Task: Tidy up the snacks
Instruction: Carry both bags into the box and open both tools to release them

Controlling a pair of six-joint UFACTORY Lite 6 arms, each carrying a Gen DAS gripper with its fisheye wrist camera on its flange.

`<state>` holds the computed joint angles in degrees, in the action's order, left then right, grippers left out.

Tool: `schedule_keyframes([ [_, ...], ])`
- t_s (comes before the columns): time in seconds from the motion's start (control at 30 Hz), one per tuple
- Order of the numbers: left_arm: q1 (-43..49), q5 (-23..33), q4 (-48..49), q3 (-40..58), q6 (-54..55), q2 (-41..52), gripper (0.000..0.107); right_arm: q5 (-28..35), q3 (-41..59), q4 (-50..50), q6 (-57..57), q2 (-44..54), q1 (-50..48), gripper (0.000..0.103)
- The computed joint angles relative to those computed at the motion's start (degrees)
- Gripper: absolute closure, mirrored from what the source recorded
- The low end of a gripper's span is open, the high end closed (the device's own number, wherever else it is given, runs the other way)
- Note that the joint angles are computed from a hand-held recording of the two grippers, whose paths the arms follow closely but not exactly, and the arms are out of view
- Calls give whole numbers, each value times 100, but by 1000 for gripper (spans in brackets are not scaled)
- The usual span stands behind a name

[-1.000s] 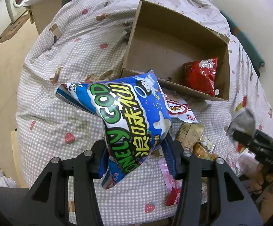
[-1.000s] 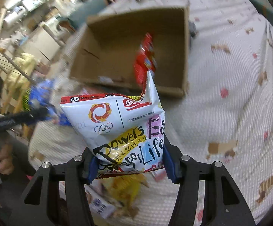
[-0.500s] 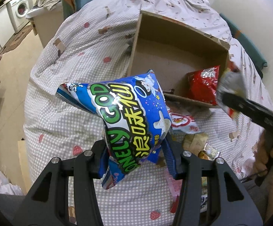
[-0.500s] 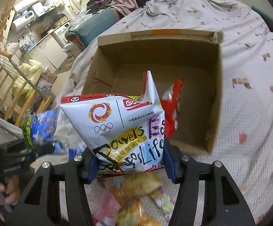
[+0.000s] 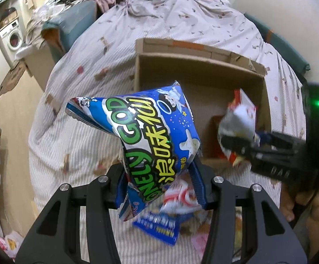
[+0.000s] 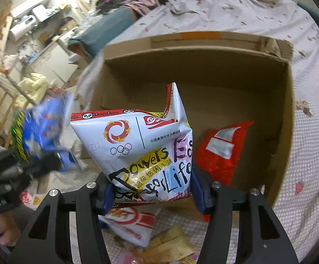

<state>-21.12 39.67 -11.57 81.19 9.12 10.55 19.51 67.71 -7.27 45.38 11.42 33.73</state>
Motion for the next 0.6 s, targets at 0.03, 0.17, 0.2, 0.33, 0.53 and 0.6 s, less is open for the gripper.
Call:
schedule_keyframes([
  [0.03, -64, -72, 49, 180, -59, 191, 62, 114, -25, -236, 305, 20, -49, 45],
  [0.17, -310, -525, 366, 467, -315, 602, 62, 905, -33, -1599, 1807, 76, -82, 45],
  [0.2, -355, -629, 423, 519, -345, 690, 62, 820, -148, -1556, 1809, -5, -135, 45],
  [0.33, -355, -878, 138, 500, -122, 924, 62, 946, -234, -1627, 2002, -134, -132, 44],
  [0.53, -322, -897, -24, 422, 178, 996, 61, 1452, 5, -1658, 2188, -53, 5, 42],
  [0.6, -308, -866, -96, 458, 223, 1043, 61, 1545, 104, -1701, 2195, 19, -17, 42],
])
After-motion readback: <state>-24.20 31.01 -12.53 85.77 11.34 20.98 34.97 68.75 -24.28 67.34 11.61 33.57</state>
